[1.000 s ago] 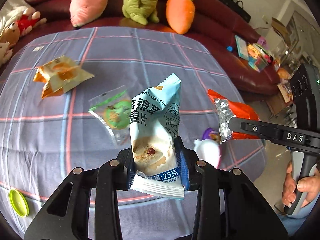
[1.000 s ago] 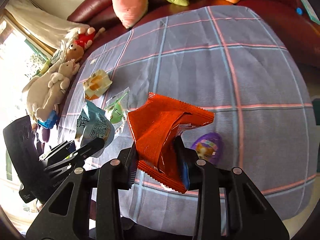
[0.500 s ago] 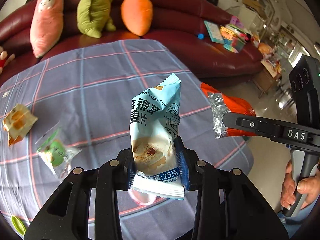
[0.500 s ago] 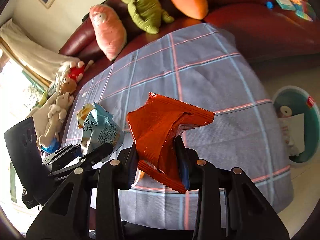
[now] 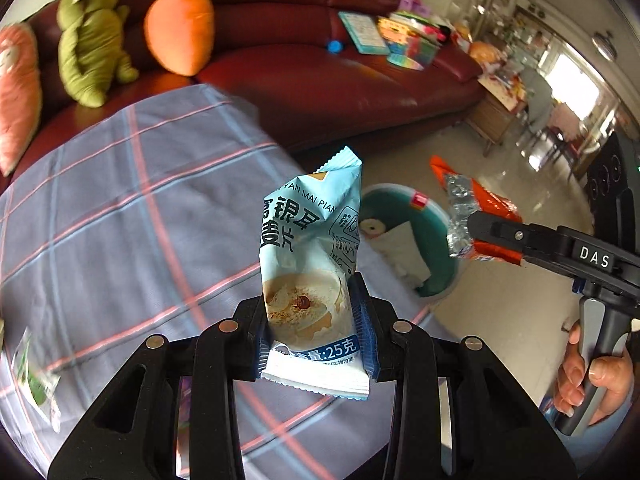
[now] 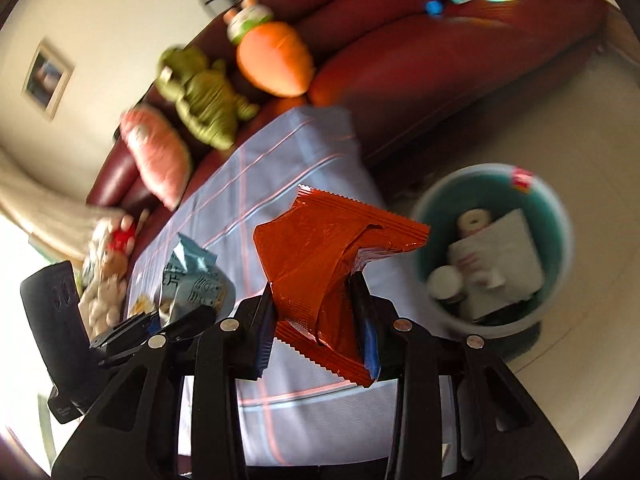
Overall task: Collect trash
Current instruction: 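Carry the blue packet with left tool while right tool carries the orange packet to the bin, then open the left tool over the bin, then open the right tool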
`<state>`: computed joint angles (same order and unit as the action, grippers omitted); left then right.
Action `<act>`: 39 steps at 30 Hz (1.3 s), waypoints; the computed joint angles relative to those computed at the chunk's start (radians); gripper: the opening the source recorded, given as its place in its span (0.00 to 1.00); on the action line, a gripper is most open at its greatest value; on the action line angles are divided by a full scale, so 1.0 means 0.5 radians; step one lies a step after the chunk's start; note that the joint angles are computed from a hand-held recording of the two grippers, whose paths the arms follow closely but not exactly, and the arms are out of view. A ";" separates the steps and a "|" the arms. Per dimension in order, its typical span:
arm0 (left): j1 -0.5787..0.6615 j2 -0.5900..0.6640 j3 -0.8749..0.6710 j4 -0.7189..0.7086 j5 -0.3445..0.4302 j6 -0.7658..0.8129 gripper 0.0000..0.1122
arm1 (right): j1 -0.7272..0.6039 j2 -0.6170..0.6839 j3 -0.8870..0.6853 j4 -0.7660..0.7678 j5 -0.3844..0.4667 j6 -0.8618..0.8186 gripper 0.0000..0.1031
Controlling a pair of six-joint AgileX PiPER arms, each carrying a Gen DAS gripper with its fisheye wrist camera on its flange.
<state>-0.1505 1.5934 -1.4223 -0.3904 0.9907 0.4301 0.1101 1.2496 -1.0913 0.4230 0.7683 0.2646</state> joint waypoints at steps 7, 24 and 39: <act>-0.372 0.290 -0.309 0.190 0.009 -0.296 0.32 | -0.538 -0.069 0.169 0.355 0.118 -0.473 0.33; -0.755 1.056 -1.023 0.299 0.215 -0.570 0.54 | -1.114 0.152 0.197 0.547 0.262 -0.848 0.33; -0.681 0.918 -0.839 0.382 0.089 -0.614 0.84 | -0.974 0.320 0.119 0.503 0.183 -0.808 0.33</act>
<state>-0.4910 2.0527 -1.8420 -0.1995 1.0350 0.1231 -0.3769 1.4096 -1.0317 0.6745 0.8599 -0.1393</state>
